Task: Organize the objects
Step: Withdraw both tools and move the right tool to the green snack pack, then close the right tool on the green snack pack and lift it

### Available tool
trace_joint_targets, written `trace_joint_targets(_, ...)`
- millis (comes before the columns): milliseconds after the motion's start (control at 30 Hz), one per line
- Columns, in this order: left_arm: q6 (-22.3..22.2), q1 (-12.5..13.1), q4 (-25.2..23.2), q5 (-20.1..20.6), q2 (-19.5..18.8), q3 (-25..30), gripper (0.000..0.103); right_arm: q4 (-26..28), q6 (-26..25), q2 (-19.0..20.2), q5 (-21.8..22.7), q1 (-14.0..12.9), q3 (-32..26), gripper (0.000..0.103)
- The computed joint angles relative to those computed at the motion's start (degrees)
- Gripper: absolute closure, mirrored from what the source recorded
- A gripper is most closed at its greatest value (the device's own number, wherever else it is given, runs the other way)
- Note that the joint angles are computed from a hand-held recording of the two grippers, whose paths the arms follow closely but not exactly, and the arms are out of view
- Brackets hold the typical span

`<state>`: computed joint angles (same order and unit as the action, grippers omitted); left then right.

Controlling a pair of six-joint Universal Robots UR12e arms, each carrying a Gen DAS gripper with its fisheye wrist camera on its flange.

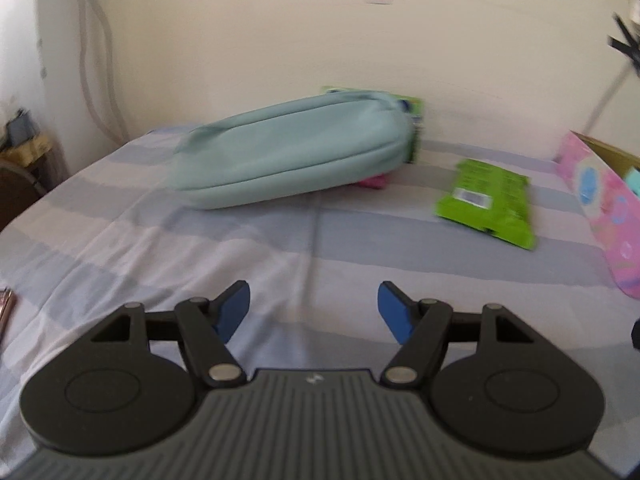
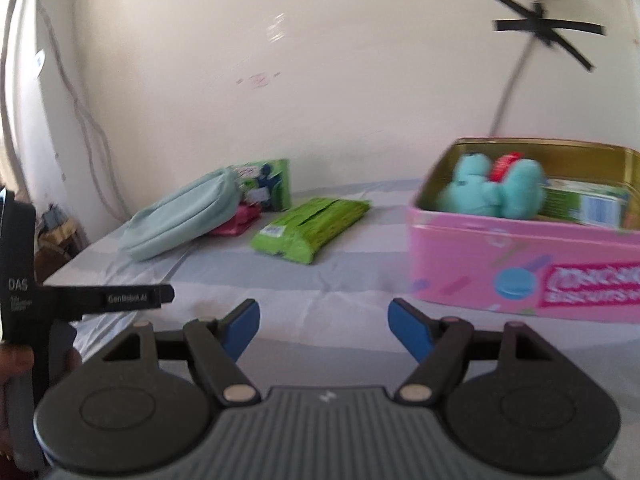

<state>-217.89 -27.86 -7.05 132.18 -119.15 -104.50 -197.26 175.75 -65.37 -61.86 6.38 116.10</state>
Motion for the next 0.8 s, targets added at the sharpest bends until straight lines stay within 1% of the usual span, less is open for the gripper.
trace_joint_targets(100, -3.6, 0.8, 0.1, -0.2, 0.6, -1.5, 0.031, 2.0, -1.8, 0.7, -0.6, 1.6, -1.9, 0.026)
trace_joint_targets(167, -5.4, 1.4, 1.3, -1.5, 0.9, -2.4, 0.030, 2.9, -2.0, 1.5, -1.4, 2.7, -3.6, 0.015)
trace_joint_targets(200, -5.5, 1.5, 3.1, -1.8, 0.9, -2.9, 0.030, 3.1, -1.7, 2.1, -2.0, 3.2, -4.6, 0.013)
trace_joint_targets(333, -5.3, 1.6, 6.2, -2.6, 0.7, -3.3, 0.030, 5.0, -0.2, 4.5, -6.2, 5.3, -9.2, 0.009)
trace_joint_targets(467, -5.6, 1.9, 9.2, -3.8, 0.8, -4.2, 0.030, 10.5, 3.5, 6.9, -11.1, 6.9, -14.7, 0.007)
trace_joint_targets(533, -5.6, 2.0, 10.2, -4.6, 0.8, -4.4, 0.030, 12.8, 6.2, 7.9, -11.8, 7.2, -16.8, 0.005)
trace_joint_targets(633, -5.1, 2.1, 11.2, -5.3, 0.8, -4.6, 0.030, 13.5, 9.0, 9.2, -14.2, 7.9, -19.0, 0.000)
trace_joint_targets(667, -5.0, 2.2, 11.5, -5.5, 0.8, -4.6, 0.030, 13.9, 10.0, 9.5, -14.9, 8.1, -19.5, 0.001)
trace_joint_targets(733, -4.9, 2.2, 12.0, -6.0, 0.7, -4.8, 0.029, 16.1, 10.9, 10.0, -15.4, 8.4, -20.7, 0.000)
trace_joint_targets(800, -5.1, 2.3, 12.4, -6.3, 0.8, -5.0, 0.029, 18.2, 10.4, 10.7, -17.5, 9.2, -21.9, 0.000)
